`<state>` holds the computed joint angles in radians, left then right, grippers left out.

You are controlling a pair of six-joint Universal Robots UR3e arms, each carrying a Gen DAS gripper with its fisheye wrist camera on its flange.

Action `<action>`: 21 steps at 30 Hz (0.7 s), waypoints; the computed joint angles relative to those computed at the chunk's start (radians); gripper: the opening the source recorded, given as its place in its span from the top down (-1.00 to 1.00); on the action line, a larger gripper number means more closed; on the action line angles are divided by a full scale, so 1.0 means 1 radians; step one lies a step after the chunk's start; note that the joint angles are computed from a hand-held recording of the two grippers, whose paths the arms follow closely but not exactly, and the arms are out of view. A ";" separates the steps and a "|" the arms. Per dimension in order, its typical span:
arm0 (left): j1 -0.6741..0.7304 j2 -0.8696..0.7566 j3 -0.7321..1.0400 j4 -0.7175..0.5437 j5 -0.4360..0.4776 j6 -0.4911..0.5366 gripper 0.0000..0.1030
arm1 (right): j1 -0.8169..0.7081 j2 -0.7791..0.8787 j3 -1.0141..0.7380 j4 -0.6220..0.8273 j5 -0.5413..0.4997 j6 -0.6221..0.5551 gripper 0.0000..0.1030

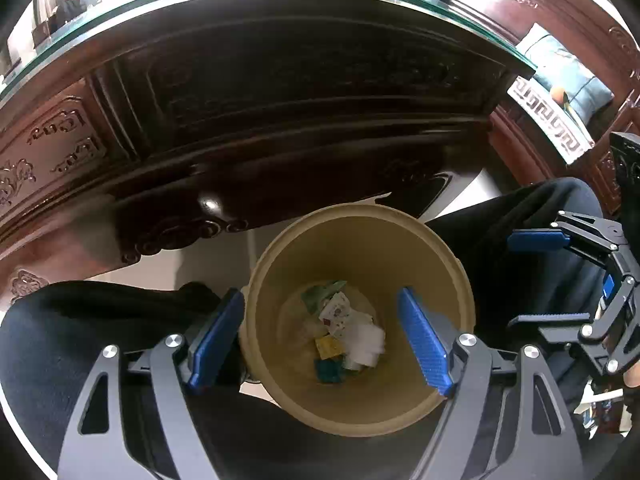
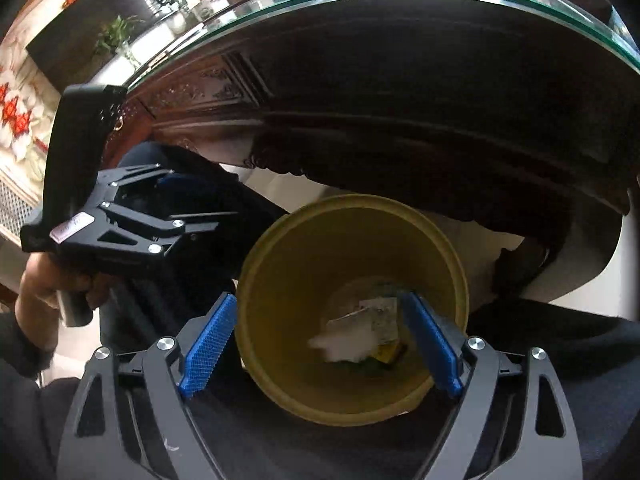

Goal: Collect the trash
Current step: 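Carry card and cardboard to the yellow bin and open both grippers over it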

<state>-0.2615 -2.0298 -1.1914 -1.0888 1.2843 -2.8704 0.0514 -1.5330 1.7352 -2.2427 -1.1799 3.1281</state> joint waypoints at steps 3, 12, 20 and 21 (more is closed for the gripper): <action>-0.008 -0.004 0.009 0.000 0.002 -0.005 -0.52 | 0.001 -0.005 -0.002 0.007 -0.001 -0.009 -0.60; -0.017 -0.011 0.036 -0.013 -0.003 -0.002 -0.52 | -0.006 -0.018 0.011 -0.002 0.005 -0.015 -0.63; -0.016 -0.020 0.069 -0.019 -0.007 -0.009 -0.52 | -0.014 -0.023 0.010 -0.009 0.023 -0.025 -0.64; -0.016 -0.022 0.078 -0.022 -0.009 -0.009 -0.52 | -0.020 -0.025 0.009 -0.003 0.035 -0.027 -0.65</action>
<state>-0.2776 -2.0518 -1.1136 -1.1111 1.2753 -2.8795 0.0315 -1.5584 1.7439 -2.2460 -1.1453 3.1010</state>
